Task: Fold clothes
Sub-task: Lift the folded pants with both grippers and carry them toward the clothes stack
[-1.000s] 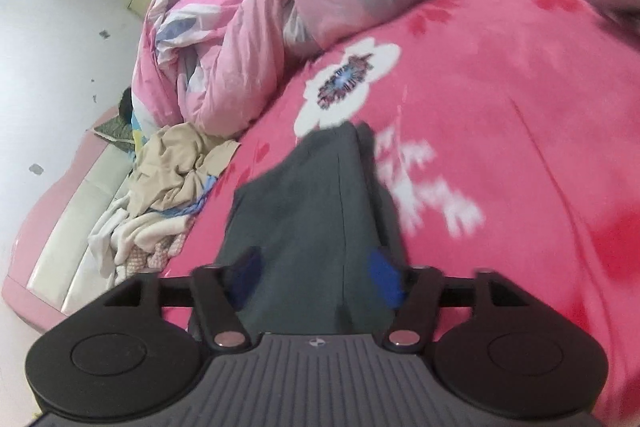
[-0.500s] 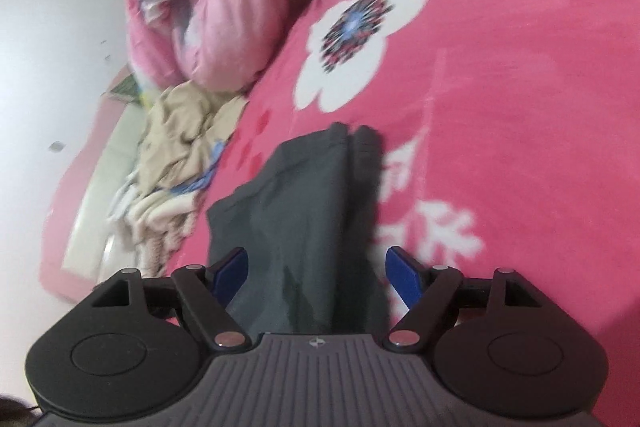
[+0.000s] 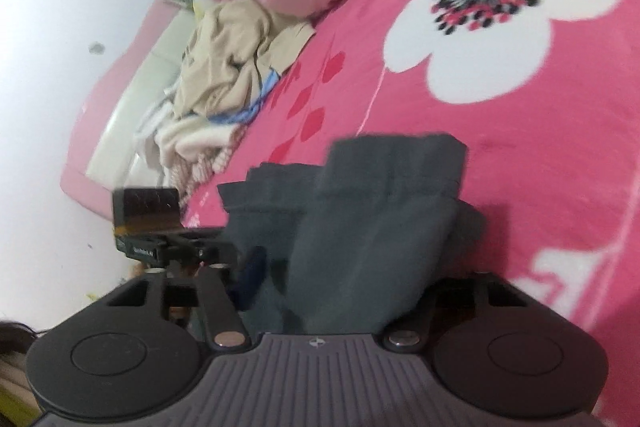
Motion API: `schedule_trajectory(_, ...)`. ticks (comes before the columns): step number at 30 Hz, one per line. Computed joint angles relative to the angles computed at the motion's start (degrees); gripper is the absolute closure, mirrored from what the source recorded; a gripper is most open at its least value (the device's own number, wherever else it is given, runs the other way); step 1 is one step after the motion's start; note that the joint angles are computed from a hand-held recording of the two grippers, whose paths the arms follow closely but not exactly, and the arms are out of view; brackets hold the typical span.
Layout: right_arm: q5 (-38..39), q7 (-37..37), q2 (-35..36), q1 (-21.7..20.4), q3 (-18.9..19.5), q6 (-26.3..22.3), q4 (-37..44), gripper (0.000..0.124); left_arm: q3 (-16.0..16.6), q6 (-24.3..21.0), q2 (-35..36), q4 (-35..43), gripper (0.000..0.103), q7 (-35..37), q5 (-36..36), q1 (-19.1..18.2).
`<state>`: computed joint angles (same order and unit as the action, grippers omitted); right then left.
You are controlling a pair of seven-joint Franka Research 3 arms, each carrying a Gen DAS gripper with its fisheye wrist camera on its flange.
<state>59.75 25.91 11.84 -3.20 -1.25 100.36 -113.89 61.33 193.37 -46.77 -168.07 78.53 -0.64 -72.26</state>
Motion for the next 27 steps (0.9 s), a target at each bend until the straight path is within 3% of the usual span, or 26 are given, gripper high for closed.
schedule_trajectory(1, -0.18, -0.42, -0.93, 0.4, 0.14, 1.47, -0.95, 0.087, 0.02, 0.62, 0.16, -0.1, 0.079, -0.04, -0.01, -0.31)
schedule_trajectory(4, 1.17, -2.85, -5.09, 1.29, 0.1, 5.68, -5.18, 0.094, -2.95, 2.71, 2.18, -0.89, 0.086, -1.12, 0.88, 1.52)
schedule_trajectory(11, 6.2, -9.06, -16.79, 2.94, -2.18, 10.89, -15.22, 0.099, -11.42, 7.8, 3.06, -3.64, 0.09, -6.39, 4.84, 8.28)
schedule_trajectory(15, 10.34, -12.45, -25.65, 4.31, -4.05, 14.02, -22.19, 0.099, -20.05, 10.29, 3.03, -4.99, 0.09, -10.08, 5.81, 13.93)
schedule_trajectory(18, 13.58, -14.76, -33.66, 5.12, -5.64, 17.2, -28.24, 0.099, -28.98, 11.21, 3.17, -5.01, 0.09, -12.53, 5.86, 19.05)
schedule_trajectory(21, 17.43, -16.91, -42.05, 5.53, -7.87, 20.25, -34.31, 0.1, -35.56, 11.67, 3.9, -3.43, 0.09, -14.53, 6.52, 22.09)
schedule_trajectory(27, 25.47, -20.93, -54.49, 5.11, -11.35, 26.36, -41.6, 0.1, -42.28, 10.87, 11.04, 6.4, 0.09, -18.22, 9.29, 23.38)
